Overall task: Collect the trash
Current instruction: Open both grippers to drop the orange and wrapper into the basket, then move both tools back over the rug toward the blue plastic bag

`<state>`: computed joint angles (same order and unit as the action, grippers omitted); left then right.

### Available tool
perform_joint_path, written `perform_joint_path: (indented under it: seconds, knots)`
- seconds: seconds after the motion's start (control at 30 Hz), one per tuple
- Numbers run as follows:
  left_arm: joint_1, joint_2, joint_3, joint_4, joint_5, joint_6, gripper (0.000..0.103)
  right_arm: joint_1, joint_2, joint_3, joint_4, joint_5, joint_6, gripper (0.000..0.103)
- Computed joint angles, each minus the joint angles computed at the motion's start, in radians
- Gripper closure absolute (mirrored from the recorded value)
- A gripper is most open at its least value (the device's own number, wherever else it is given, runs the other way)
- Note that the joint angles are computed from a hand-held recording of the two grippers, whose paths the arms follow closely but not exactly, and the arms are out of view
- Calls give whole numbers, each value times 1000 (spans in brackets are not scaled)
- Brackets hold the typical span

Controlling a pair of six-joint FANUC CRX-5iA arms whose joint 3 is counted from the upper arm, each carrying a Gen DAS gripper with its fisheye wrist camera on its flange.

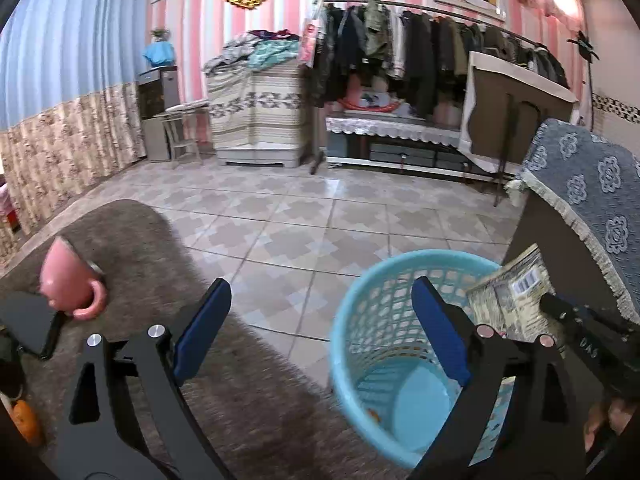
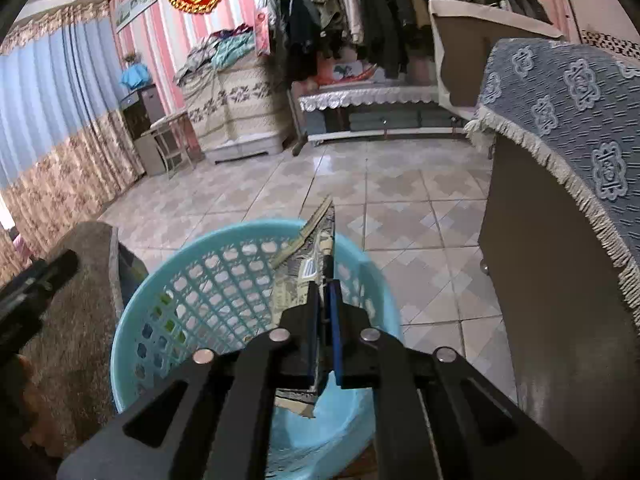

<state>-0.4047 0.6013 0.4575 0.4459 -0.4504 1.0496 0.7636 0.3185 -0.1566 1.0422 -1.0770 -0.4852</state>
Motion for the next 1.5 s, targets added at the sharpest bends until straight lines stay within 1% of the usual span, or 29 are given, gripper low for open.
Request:
perform_joint_path:
  seconds: [0.03, 0.07, 0.17, 0.2, 0.3, 0.37, 0.43, 0.6, 0.73, 0.83, 0.93, 0.97, 1.03, 1.13, 1.2, 1.3, 1.43, 1.5]
  knots:
    - [3, -10, -11, -6, 5, 8, 13, 0, 3, 1, 1, 6, 1, 63]
    - [9, -22, -23, -12, 9, 15, 13, 1, 11, 8, 5, 3, 5, 45]
    - [21, -56, -51, -50, 26, 43, 12, 8, 23, 29, 6, -13, 29, 39]
    - [25, -67, -63, -53, 32, 44, 12, 10, 24, 30, 12, -16, 25, 32]
    - [40, -112, -122, -31, 64, 30, 9, 26, 39, 54, 24, -65, 34, 21]
    - [57, -154, -171, -32, 90, 37, 7, 34, 54, 77, 26, -93, 54, 16]
    - [69, -186, -203, -47, 105, 56, 6, 45, 65, 96, 33, -103, 74, 14]
    - [115, -276, -311, -19, 142, 39, 6, 79, 94, 144, 68, -127, 124, 10]
    - [157, -344, -369, -91, 152, 103, 6, 106, 112, 174, 109, -129, 139, 9]
    - [200, -396, -428, -83, 161, 101, 6, 123, 123, 191, 137, -112, 139, 9]
    - [246, -452, -484, -105, 169, 117, 6, 140, 146, 228, 146, -91, 171, 9]
    - [267, -472, -497, -135, 164, 141, 6, 144, 152, 236, 149, -89, 182, 9]
    - [299, -507, -534, -141, 173, 145, 5, 154, 169, 260, 152, -87, 213, 9]
    - [346, -555, -608, -60, 207, 58, 5, 170, 190, 297, 154, -68, 249, 9]
    - [375, -586, -648, -40, 220, 31, 5, 179, 201, 318, 158, -49, 261, 9]
    - [413, -623, -706, 27, 235, -36, 5, 196, 223, 354, 156, -34, 289, 9]
    - [455, -648, -742, 29, 251, -37, 6, 220, 267, 419, 142, -26, 338, 9]
    - [476, -655, -766, 75, 257, -80, 6, 229, 291, 455, 130, -25, 372, 9]
